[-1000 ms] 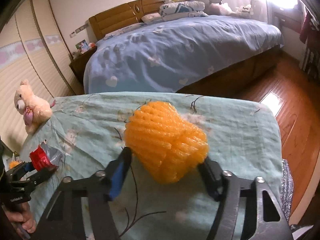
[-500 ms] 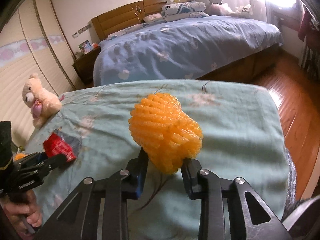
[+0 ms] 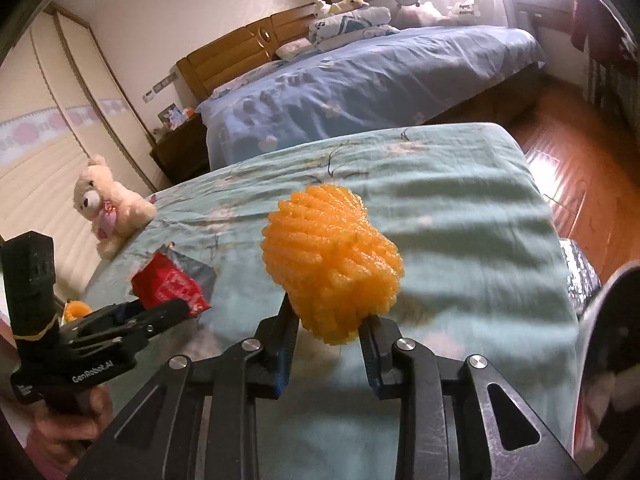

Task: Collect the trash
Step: 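Carry the red bag with the left gripper while the right gripper carries the orange mesh over the bin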

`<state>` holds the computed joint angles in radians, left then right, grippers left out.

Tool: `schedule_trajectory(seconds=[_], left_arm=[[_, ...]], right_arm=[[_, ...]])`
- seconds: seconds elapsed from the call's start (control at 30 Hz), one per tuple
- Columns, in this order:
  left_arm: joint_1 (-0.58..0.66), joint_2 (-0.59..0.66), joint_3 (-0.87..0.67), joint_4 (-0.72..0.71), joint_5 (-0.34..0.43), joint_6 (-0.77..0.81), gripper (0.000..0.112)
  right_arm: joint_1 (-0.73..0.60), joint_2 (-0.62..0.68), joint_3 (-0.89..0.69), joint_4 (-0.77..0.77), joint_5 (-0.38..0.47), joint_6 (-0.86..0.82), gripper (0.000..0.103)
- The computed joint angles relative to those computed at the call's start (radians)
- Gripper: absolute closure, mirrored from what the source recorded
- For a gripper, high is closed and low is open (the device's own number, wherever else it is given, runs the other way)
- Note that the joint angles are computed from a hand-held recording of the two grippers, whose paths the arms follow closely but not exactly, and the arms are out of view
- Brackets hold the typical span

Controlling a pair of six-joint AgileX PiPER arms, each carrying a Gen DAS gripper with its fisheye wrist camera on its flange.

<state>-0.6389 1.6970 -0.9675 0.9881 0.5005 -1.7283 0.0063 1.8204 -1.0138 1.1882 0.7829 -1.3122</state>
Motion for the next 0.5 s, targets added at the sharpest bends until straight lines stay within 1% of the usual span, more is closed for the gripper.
schedule_trajectory(seconds=[0.07,0.27,0.5], left_arm=[[-0.022,-0.004,-0.004,-0.003,0.014,0.004,0.063],[-0.102,-0.007,-0.024,-0.008,0.062,0.001,0.063],[-0.169,-0.004,-0.050,-0.019,0.105,0.012,0.063]], right_arm=[[-0.019,-0.033,0.048,0.019,-0.005,-0.025,0.074],[-0.091,-0.101,0.149,0.038,0.032,-0.076,0.075],[-0.171,-0.159,0.220,0.046,0.083,-0.110,0.075]])
